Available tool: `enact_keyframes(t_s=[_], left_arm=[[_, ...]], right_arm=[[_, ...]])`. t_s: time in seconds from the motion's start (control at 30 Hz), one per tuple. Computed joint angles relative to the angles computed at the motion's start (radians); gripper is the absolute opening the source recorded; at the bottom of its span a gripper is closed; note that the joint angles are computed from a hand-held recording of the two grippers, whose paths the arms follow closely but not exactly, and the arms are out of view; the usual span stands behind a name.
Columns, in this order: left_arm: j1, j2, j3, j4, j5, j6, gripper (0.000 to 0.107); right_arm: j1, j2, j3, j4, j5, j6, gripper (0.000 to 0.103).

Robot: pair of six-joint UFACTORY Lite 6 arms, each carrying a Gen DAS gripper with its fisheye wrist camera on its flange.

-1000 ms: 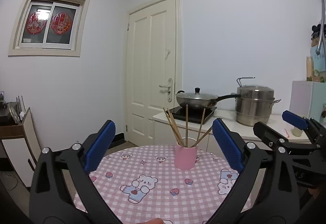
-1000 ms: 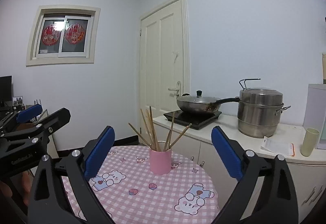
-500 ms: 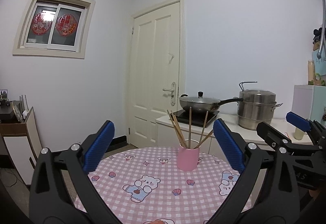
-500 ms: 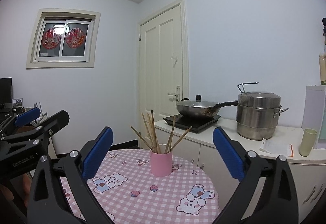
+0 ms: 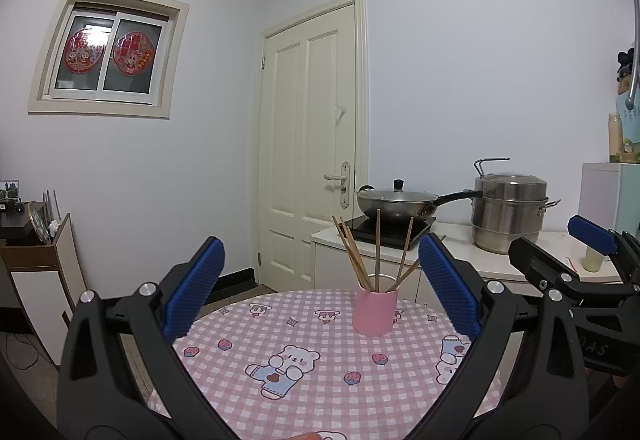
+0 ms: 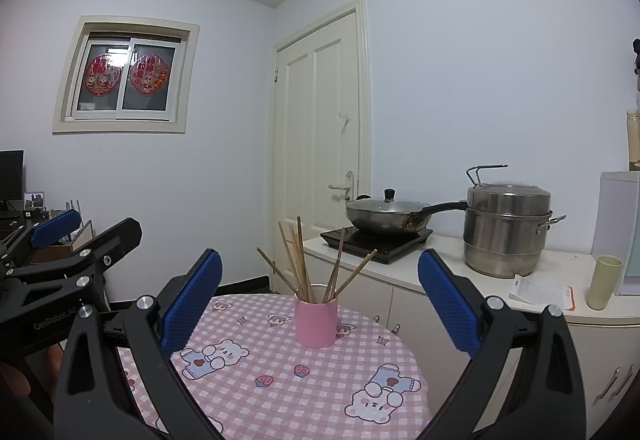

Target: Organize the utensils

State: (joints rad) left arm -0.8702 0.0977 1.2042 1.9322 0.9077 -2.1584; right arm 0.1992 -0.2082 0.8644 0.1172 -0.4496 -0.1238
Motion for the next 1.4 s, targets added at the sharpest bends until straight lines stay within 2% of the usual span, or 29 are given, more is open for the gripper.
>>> enact_keyframes(t_s=[0.53,1.4], left_arm=[[-0.015,0.001,-0.007,-0.007,0.044,0.015,0.096],[-0.011,-0.015,-0.02,-0.013,0.041,0.019,0.096]], right_arm=[[0.006,-0.004,-0.01,0.005,-0.007,0.0,0.095],[0.013,-0.014,-0.025,0.003,0.0,0.006,0.095]])
